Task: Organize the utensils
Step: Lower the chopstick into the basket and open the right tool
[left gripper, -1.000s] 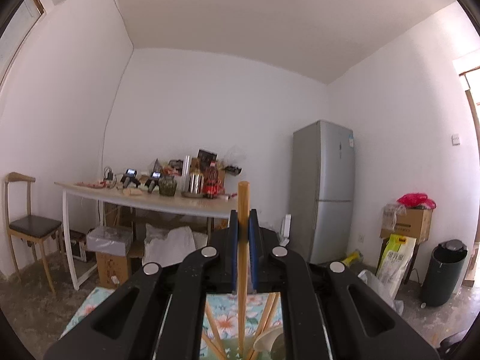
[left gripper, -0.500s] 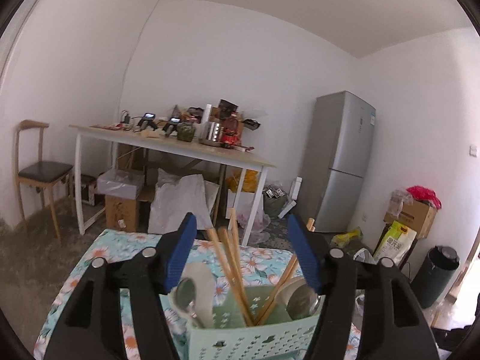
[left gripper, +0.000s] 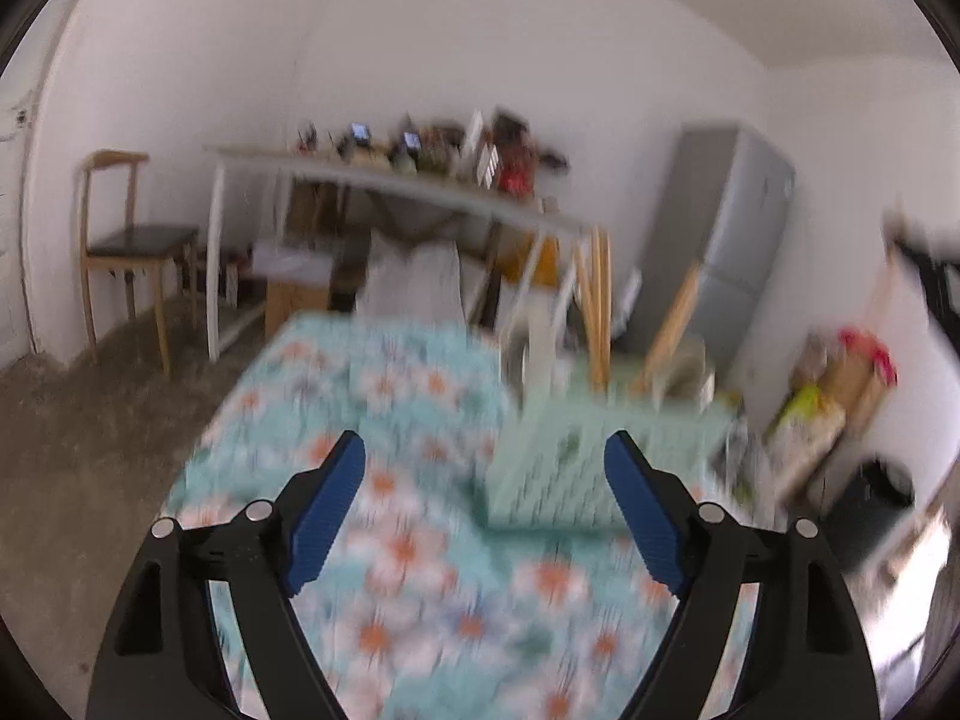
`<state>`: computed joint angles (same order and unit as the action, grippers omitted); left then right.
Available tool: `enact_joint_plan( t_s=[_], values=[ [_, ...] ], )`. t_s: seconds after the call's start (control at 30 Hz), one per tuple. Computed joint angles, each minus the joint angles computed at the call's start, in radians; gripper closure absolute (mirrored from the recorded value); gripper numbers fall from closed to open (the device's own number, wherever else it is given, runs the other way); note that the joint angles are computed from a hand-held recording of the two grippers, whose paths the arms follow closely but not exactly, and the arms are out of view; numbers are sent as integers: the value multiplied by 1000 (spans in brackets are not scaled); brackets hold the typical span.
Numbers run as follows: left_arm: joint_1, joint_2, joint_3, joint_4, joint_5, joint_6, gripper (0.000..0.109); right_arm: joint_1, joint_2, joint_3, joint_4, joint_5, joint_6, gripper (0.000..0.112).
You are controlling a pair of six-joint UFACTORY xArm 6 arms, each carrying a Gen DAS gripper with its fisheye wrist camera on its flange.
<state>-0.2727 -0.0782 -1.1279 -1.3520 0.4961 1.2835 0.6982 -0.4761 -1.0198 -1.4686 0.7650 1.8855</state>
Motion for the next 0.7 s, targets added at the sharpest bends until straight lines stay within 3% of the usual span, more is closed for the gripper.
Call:
enact_joint_plan(
  t_s=[0.17,0.4,0.7],
  values=[
    [-1,-52,128,69,-16,62,27,-69,139,-145,-53,-37,-61,108],
    [8,-56,157,138,23,36,25,-137,297,-267,-94,-74,-148,108],
    [-1,-48,160,157,6,16,24,-168,424,-299,31,-102,-375,108]
  ],
)
